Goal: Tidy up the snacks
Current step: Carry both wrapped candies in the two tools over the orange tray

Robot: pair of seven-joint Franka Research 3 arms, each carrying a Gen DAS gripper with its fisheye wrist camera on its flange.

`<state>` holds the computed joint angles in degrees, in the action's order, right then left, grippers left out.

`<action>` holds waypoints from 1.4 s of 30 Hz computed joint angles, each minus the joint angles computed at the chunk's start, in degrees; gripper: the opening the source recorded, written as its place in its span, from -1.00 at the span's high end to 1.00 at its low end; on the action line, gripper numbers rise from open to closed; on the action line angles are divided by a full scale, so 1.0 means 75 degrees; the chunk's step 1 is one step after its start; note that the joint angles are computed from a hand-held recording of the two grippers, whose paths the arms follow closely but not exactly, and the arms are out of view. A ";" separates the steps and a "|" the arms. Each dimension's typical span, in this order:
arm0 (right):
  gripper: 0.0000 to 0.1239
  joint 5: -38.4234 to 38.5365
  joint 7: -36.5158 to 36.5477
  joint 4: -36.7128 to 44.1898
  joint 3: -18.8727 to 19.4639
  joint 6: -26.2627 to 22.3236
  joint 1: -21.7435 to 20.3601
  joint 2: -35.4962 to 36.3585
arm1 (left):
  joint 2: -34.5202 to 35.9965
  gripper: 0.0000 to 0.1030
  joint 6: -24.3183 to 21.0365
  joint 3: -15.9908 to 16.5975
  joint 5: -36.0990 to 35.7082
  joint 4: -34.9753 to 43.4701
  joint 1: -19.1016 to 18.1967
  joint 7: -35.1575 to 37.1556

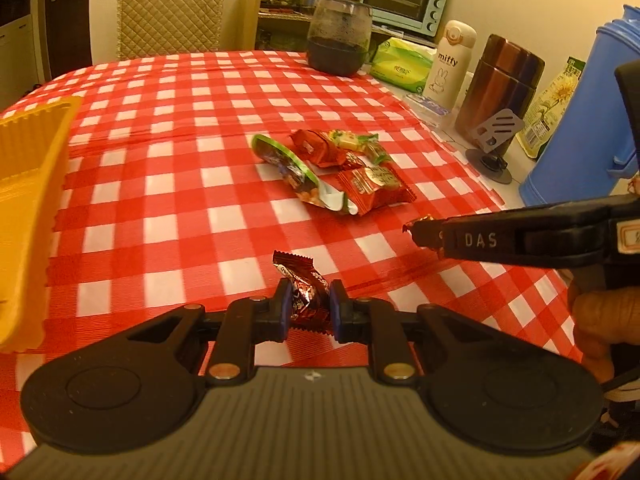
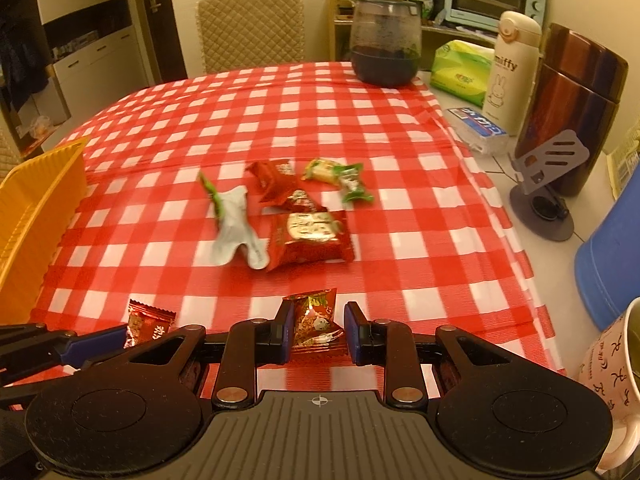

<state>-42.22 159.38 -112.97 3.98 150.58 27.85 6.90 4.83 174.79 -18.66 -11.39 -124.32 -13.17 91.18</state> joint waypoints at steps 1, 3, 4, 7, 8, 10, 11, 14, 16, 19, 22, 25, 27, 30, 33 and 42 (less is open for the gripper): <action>0.56 -0.0014 -0.0004 0.0041 0.0013 -0.0018 0.0019 0.0020 | -0.0063 0.67 0.0018 -0.0005 -0.0048 -0.0043 0.0025 0.0031; 0.56 -0.0034 -0.0013 0.0124 0.0028 -0.0030 0.0060 0.0061 | -0.0178 0.67 0.0044 0.0012 -0.0173 -0.0110 0.0044 0.0130; 0.56 -0.0041 -0.0019 0.0165 0.0032 -0.0034 0.0083 0.0082 | -0.0228 0.66 0.0056 0.0036 -0.0234 -0.0136 0.0037 0.0172; 0.56 -0.0083 -0.0035 0.0307 0.0027 -0.0032 0.0153 0.0141 | -0.0373 0.66 0.0111 0.0158 -0.0336 -0.0215 -0.0018 0.0218; 0.56 -0.0110 -0.0038 0.0372 0.0019 -0.0023 0.0177 0.0169 | -0.0417 0.66 0.0127 0.0201 -0.0384 -0.0233 -0.0039 0.0244; 0.56 -0.0162 -0.0021 0.0523 -0.0004 0.0009 0.0226 0.0239 | -0.0513 0.67 0.0136 0.0288 -0.0526 -0.0260 -0.0082 0.0340; 0.56 -0.0195 -0.0003 0.0616 -0.0021 0.0033 0.0253 0.0283 | -0.0566 0.67 0.0155 0.0340 -0.0588 -0.0278 -0.0105 0.0378; 0.56 -0.0303 0.0073 0.0874 -0.0085 0.0208 0.0343 0.0418 | -0.0761 0.67 0.0221 0.0541 -0.0727 -0.0364 -0.0179 0.0481; 0.56 -0.0373 0.0151 0.1028 -0.0141 0.0483 0.0403 0.0515 | -0.0920 0.66 0.0268 0.0709 -0.0612 -0.0463 -0.0198 0.0362; 0.56 -0.0358 0.0088 0.1417 -0.0217 0.0803 0.0544 0.0762 | -0.1160 0.67 0.0315 0.0951 -0.0165 -0.0614 -0.0131 -0.0082; 0.56 -0.0244 -0.0156 0.1937 -0.0313 0.0932 0.0756 0.1088 | -0.1415 0.67 0.0335 0.1160 0.0411 -0.0781 0.0005 -0.0634; 0.56 -0.0010 -0.0500 0.2558 -0.0420 0.1024 0.1013 0.1499 | -0.1652 0.66 0.0316 0.1356 0.0933 -0.0936 0.0172 -0.1074; 0.56 0.0229 -0.0830 0.3025 -0.0474 0.1052 0.1172 0.1819 | -0.1796 0.66 0.0275 0.1524 0.1132 -0.1022 0.0231 -0.1220; 0.56 0.0665 -0.1397 0.3774 -0.0500 0.1025 0.1383 0.2328 | -0.1963 0.66 0.0208 0.1764 0.1305 -0.1124 0.0305 -0.1310; 0.56 0.1151 -0.2009 0.4584 -0.0492 0.0900 0.1563 0.2883 | -0.2092 0.66 0.0099 0.2039 0.1303 -0.1179 0.0302 -0.1196; 0.56 0.2492 -0.3645 0.7032 -0.0614 0.0219 0.2071 0.4525 | -0.2145 0.66 -0.0110 0.2658 0.0678 -0.1175 0.0242 -0.0320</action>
